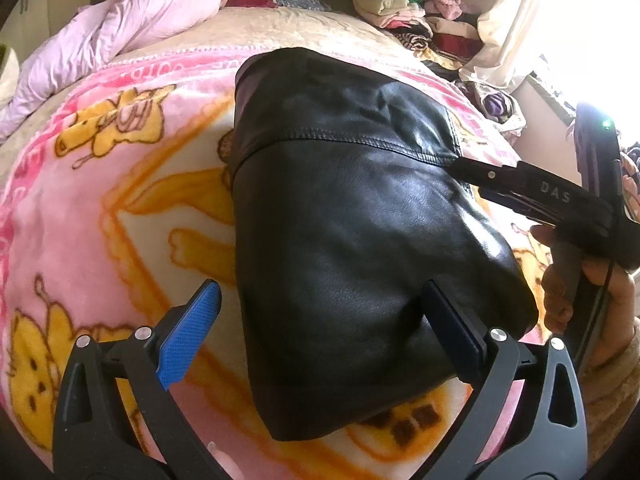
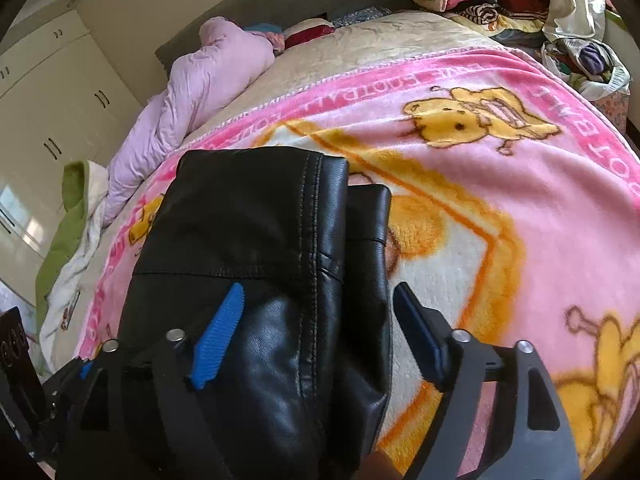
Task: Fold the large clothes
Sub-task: 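Open both grippers and lift them away from the folded jacket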
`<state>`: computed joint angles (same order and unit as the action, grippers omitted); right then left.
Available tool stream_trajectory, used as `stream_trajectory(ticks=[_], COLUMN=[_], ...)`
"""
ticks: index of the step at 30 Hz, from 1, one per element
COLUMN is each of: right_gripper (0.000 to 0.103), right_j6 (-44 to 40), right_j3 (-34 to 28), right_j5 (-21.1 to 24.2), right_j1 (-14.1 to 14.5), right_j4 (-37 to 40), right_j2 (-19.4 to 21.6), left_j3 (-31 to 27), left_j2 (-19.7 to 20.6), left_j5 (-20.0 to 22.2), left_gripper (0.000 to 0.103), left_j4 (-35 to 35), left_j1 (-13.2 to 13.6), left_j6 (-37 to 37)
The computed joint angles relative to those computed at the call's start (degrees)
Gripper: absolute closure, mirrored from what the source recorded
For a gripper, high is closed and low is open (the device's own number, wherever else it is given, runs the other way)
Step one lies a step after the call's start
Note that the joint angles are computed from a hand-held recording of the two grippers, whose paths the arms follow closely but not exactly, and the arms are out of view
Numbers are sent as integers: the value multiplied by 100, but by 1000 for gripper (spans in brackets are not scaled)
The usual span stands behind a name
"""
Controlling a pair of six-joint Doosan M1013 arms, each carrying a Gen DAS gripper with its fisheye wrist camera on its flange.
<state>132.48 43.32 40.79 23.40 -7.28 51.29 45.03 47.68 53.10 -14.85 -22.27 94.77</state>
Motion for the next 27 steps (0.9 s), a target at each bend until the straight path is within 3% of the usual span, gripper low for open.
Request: stream_trajectory(ticks=[16, 27], right_gripper=[10, 4], right_j6=[527, 2136], right_j3=[689, 1606], right_j5=[-393, -860], right_j1=[141, 603], right_j4=[-726, -2833], right_j2=[-517, -1160], left_j3=[350, 1207], left_j2=[-291, -869], left_j5=[-326, -1156], left_gripper=[9, 9], left_j4=[93, 41], left_j1=[-9, -11], left_j6=[22, 318])
